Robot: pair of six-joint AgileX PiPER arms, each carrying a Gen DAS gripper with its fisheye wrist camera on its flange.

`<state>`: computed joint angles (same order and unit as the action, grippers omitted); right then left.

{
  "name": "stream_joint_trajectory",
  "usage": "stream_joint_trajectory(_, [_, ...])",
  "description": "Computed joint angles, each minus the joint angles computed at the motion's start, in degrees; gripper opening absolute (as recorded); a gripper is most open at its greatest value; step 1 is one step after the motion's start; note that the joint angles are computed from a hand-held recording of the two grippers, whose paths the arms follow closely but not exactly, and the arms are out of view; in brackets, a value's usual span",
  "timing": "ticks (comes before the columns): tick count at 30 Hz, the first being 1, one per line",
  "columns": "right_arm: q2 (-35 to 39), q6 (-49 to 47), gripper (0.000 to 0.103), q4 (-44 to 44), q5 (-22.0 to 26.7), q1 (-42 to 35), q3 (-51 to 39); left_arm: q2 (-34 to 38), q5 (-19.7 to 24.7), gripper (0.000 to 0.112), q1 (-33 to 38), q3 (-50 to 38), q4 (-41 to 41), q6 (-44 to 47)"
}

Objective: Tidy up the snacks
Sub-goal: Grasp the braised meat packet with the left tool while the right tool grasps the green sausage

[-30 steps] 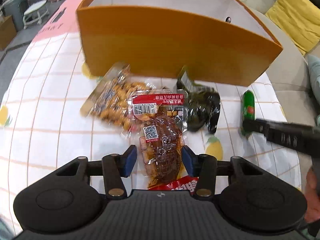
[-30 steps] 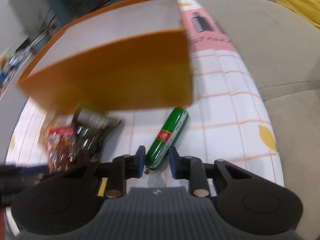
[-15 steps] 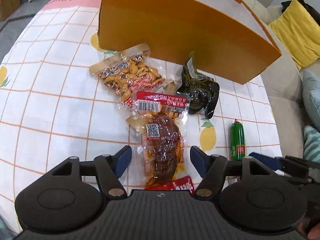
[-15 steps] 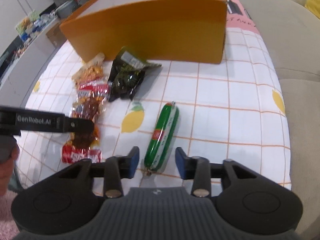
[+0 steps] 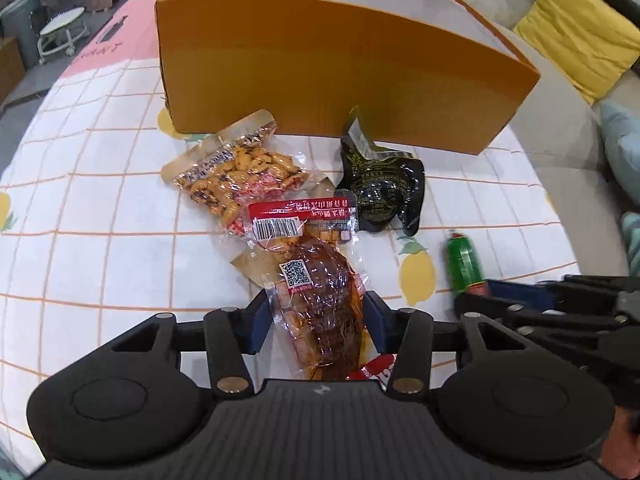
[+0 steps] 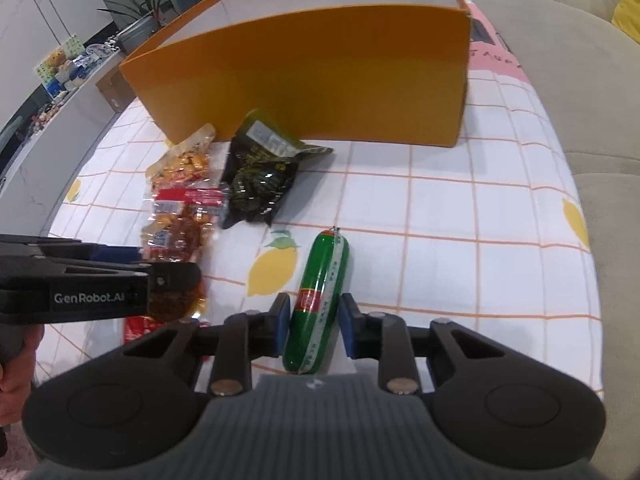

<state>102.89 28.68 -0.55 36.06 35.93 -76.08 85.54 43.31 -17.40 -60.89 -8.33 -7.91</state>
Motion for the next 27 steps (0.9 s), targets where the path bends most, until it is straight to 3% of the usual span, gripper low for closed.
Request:
stream_joint_trajectory(1, [0.09, -1.51, 0.023, 1.31, -0.35, 0.03, 0.02, -0.45, -0.17, 0.043, 0.68, 0.47, -1.93, 1.65])
stream_joint_trajectory(5, [0.32, -7.79, 0.023, 7.4, -1.17, 0.21, 0.07, -1.81, 0.55, 0.042, 2.46, 0.63, -6.91, 5.95])
stream_joint_trajectory(6, [0.63, -9.07, 0.023, 8.5, -1.08, 0.41, -0.21, -1.96, 0.85, 0.032, 2.9, 0.63, -8.78, 7.52])
stream_joint_trajectory(11, [1.36, -8.28, 0.023, 7.44, -1.59, 1.31, -0.99, -1.56, 0.98, 0.032, 5.26, 0.76, -18.43, 14.11])
stream_joint_trajectory(14, [1.25, -10.12, 0.023, 11.49, -2.39, -0.03, -0.15, 0.23, 4.24, 0.032, 7.76, 0.52, -25.38, 17.96])
stream_joint_trajectory(22, [1.25, -10.33, 0.023, 8.91, -1.93, 1.08, -0.52, 1.54, 2.07, 0.029, 3.48, -0.15, -15.16, 7.34])
stream_joint_trajectory(27, [1.53, -10.55, 0.023, 8.39, -1.88, 1.25, -0.81, 1.7, 0.74, 0.027, 1.67, -0.11, -12.03, 5.98])
